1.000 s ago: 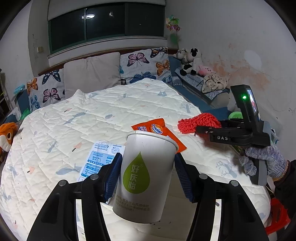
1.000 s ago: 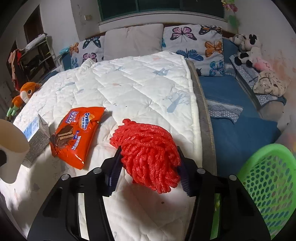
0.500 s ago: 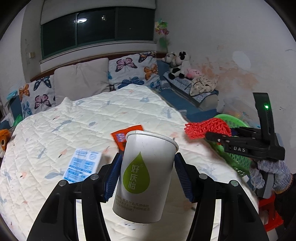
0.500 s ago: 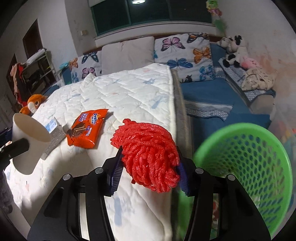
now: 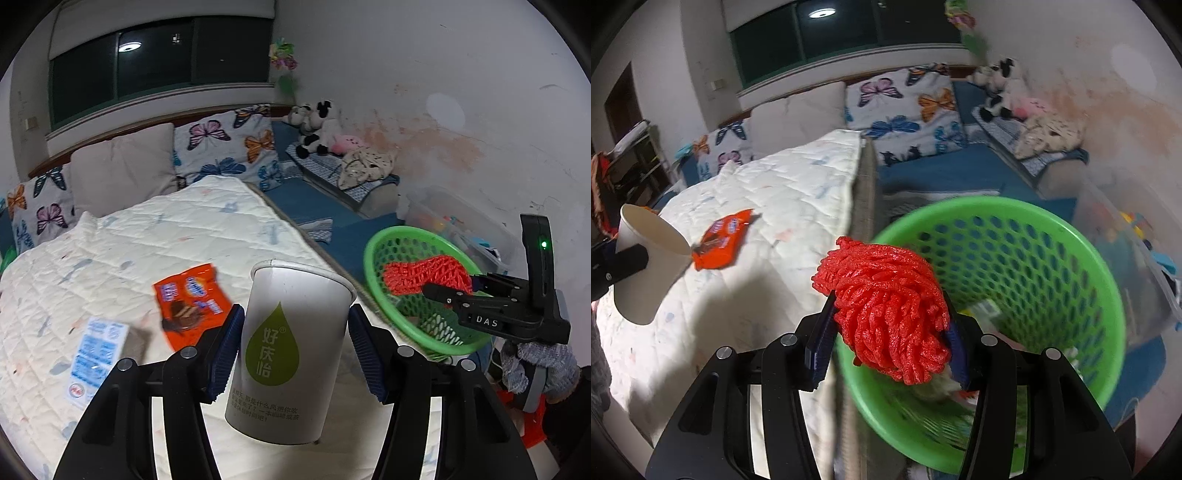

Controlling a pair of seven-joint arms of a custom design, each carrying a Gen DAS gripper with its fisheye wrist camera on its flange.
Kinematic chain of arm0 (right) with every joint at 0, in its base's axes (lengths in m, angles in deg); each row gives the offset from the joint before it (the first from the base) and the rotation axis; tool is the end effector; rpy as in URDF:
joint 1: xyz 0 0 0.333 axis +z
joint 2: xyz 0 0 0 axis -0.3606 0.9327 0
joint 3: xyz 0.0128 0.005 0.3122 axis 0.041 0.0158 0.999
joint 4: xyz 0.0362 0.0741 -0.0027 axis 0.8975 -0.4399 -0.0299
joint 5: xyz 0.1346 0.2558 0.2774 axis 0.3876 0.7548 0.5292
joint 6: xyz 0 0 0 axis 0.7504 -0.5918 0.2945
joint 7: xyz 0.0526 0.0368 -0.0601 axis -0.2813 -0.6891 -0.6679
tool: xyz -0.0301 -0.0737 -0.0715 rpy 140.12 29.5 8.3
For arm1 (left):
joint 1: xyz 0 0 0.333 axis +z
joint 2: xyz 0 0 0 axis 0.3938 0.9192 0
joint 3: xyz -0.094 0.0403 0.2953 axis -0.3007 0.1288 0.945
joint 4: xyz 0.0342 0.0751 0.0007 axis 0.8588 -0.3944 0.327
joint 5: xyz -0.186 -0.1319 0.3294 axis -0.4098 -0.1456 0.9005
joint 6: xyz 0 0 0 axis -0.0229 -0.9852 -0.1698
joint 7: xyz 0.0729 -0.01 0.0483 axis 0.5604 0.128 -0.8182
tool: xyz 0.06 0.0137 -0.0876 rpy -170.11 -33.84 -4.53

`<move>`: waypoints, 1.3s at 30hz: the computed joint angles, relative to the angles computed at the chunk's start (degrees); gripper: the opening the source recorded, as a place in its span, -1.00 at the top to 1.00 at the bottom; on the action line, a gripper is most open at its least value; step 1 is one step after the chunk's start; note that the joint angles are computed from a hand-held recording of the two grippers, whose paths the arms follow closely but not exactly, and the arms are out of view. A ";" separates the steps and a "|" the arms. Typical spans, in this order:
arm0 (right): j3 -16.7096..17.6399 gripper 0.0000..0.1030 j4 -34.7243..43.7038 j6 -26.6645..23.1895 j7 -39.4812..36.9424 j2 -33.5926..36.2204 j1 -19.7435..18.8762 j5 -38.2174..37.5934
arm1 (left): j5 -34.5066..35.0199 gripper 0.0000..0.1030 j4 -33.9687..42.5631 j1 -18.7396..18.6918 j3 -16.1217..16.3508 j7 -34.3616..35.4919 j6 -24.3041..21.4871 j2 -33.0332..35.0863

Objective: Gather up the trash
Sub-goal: 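Drop the red net into the basket with the right gripper while the left carries the cup, then lower the white paper cup into the basket and open the left gripper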

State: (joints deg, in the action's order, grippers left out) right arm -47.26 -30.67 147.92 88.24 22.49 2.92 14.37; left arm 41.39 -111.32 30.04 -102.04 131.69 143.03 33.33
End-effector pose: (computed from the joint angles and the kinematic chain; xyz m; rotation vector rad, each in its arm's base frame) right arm 0.6908 0.2637 0.5028 -1.7378 1.6358 -0.5599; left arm 0.6890 -0.0468 0.5551 -1.4033 2.0831 -1.0318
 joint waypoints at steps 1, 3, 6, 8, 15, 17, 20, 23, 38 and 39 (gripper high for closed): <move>-0.57 -0.02 -1.11 0.31 0.67 -0.72 0.19 -0.40 | 0.06 -0.09 0.38 -0.18 -0.16 0.00 -0.17 0.31; -1.41 -0.04 -2.99 0.76 2.10 -1.90 0.41 -1.36 | 0.30 -0.09 1.09 -0.51 -0.45 -0.12 -0.54 0.84; -2.19 -0.05 -5.17 1.02 4.19 -3.22 0.37 -2.86 | 0.47 -0.09 1.57 -0.82 -0.89 -0.01 -1.05 1.18; -2.20 -0.05 -6.09 1.14 5.04 -3.75 0.00 -3.48 | 0.90 -0.09 2.39 -1.19 -1.04 -0.35 -1.68 1.74; -2.20 -0.17 -8.52 1.49 7.62 -5.04 -1.06 -5.25 | 2.51 -0.09 4.34 -2.11 -1.84 -1.18 -2.56 3.31; -2.17 -0.23 -9.07 1.62 8.15 -5.35 -1.29 -5.61 | 2.91 -0.09 4.59 -2.42 -2.10 -1.32 -2.68 3.52; -2.42 -0.33 -10.28 2.26 9.50 -6.05 -1.44 -6.52 | 3.93 -0.09 5.96 -2.88 -2.26 -1.90 -3.23 4.54; -2.78 -0.40 -11.47 2.87 11.12 -6.84 -1.52 -7.58 | 4.58 -0.09 6.94 -3.23 -2.57 -2.73 -3.90 5.18; -2.41 -0.43 -19.38 6.74 17.55 -12.84 -3.53 -12.26 | 9.37 -0.10 14.46 -6.21 -4.32 -7.35 -8.78 11.44; -2.34 -0.43 -19.69 6.86 18.01 -13.07 -3.64 -12.64 | 9.69 -0.10 15.03 -6.45 -4.38 -7.63 -9.13 11.87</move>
